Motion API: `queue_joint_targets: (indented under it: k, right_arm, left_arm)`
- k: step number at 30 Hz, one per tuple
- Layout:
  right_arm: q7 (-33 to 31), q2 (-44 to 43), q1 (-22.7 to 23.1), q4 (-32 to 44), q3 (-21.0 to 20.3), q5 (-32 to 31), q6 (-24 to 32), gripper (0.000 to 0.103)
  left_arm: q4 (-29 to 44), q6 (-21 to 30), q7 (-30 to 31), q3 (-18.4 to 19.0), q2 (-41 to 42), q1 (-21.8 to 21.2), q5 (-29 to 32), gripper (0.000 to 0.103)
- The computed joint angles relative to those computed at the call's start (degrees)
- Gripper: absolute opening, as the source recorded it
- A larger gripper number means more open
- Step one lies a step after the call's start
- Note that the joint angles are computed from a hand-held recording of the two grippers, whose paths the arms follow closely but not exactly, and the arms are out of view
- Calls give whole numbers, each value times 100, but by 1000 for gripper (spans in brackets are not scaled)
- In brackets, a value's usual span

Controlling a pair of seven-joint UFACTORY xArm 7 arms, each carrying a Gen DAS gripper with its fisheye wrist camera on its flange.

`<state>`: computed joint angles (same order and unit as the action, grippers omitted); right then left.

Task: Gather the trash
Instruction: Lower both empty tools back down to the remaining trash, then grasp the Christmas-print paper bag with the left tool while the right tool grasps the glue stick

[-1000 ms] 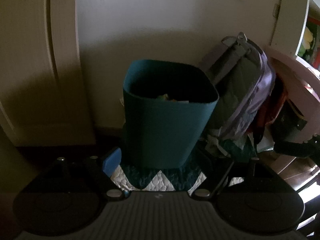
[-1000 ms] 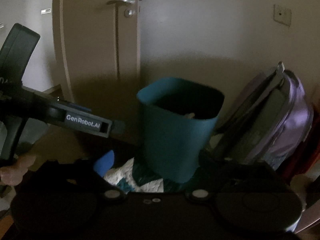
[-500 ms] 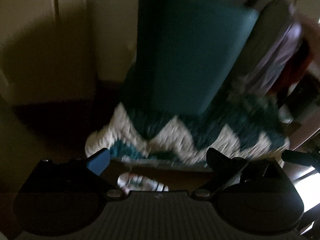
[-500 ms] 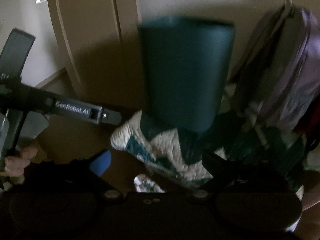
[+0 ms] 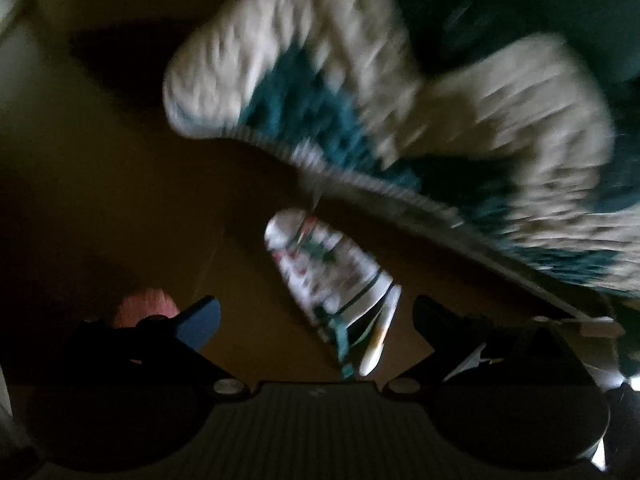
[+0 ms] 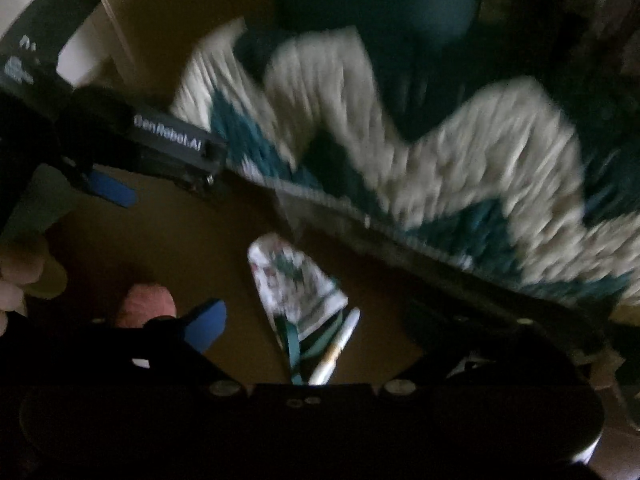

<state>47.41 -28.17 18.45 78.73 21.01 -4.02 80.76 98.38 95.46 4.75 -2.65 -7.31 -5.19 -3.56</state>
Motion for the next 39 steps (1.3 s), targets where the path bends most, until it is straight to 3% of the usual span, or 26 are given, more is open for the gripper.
queue_joint_targets:
  k: [5, 13, 16, 23, 30, 39]
  right_arm:
    - [28, -229, 152, -1184, -266, 509, -632, 85]
    - [-237, -179, 283, -2413, -595, 1004, -1519, 75]
    - [-316, -151, 300, -2754, -704, 1164, -1868, 68]
    - [-588, -105, 380, -3458, -837, 1381, -2647, 62]
    - [-362, -246, 290, -4012, -824, 1389, -3415, 53]
    - [-161, 111, 250, -4029, -827, 1190, -3617, 28]
  left_arm:
    - [-579, -149, -944, -103, 372, -45, 246, 103]
    - [-1257, -979, -1685, -134, 867, -199, 231, 103]
    - [-1517, -1300, -1795, -189, 885, -301, 253, 103]
    - [-2174, -1883, -2015, -263, 852, -490, 415, 103]
    - [-2335, -2324, -2140, -317, 907, -614, 550, 103]
    - [-2497, -2460, -2253, -321, 1132, -727, 1012, 100]
